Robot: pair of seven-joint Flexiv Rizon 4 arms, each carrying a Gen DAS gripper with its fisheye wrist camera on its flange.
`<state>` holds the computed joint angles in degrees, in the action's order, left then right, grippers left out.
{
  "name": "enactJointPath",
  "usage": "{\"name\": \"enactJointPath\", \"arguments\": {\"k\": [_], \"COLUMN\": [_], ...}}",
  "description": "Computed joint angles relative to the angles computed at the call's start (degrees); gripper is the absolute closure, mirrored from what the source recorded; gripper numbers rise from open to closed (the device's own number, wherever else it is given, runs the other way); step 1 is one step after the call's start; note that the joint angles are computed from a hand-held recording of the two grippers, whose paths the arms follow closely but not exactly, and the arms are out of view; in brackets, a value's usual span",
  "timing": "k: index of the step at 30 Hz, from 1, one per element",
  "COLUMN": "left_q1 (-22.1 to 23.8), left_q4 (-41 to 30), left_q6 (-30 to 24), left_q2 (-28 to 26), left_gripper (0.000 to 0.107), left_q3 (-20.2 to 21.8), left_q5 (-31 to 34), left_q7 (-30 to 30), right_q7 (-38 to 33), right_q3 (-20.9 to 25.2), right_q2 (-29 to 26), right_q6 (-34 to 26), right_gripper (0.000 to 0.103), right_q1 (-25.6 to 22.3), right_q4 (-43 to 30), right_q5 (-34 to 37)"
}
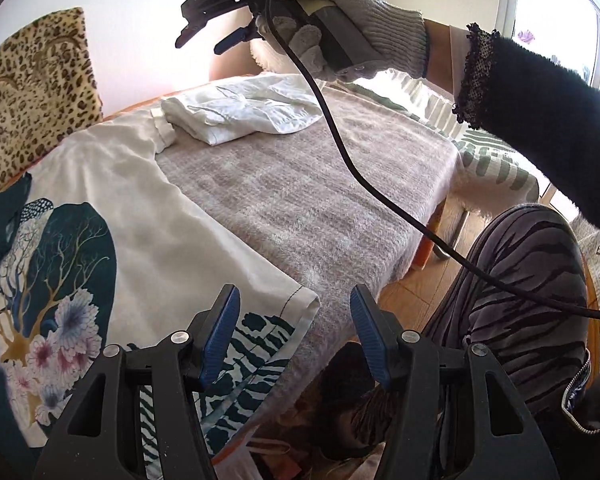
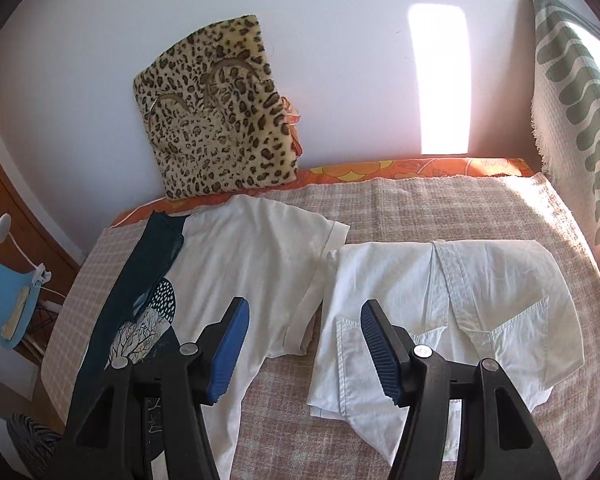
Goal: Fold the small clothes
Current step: 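Move both grippers over to the cream printed side of the shirt, then grasp the cream side hem with left gripper while right gripper grasps its shoulder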
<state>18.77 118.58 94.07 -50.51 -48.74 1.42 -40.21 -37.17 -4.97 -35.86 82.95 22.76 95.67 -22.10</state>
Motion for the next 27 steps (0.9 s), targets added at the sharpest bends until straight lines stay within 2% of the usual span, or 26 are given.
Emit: {"name": "enactJointPath", "arguments": {"k": [7, 12, 14, 17, 19, 22, 27], "left_q1": [-10.2, -12.8, -12.9, -11.7, -9.9, -7.6, -6.2], "left_q4": [-3.5, -4.7, -5.1, -5.8, -6.4, -6.9, -6.1], "left_q6": [1.5, 2.8, 3.4, 3.6, 1.6, -0.9, -1.1], "left_q2": [1.9, 1.5, 1.0, -0.2, -1.1, -2.3, -2.6], "left_gripper": [0.050, 0.051, 0.058, 0.078, 0.098, 0.101, 0.102], "left_q3": [10.1, 12.8, 12.6, 11.3, 9.2, 6.5, 4.6], "left_q5": [-1.4, -1.4, -1.3, -0.6, -1.0, -2.5, -3.8], "left_q7": [-2.1, -2.9, -3.3, -3.6, -3.6, -3.5, -3.2], "right_q7": [-7.9, -14.1, -16.0, -17.0, -17.1, -16.9, -17.4], "right_q3": [9.1, 12.3, 12.8, 12.8, 12.8, 11.6, 10.0], "right_q2": [-5.9, -12.8, -16.4, -22.0, -26.0, -31.7, -40.5], "right_q6": [-2.9, -9.9, -13.7, -20.5, -25.6, -33.0, -43.5], "right_gripper": [0.042, 0.042, 0.042, 0.042, 0.042, 0.042, 0.042], "right_q1": [-7.7, -9.5, -9.6, -9.3, -9.2, -8.5, -7.6], "right_q4": [-8.9, -20.5, -26.7, -36.8, -44.3, -55.1, -71.2], "right_q5": [5.0, 8.0, 9.2, 11.5, 13.2, 14.7, 15.8]}}
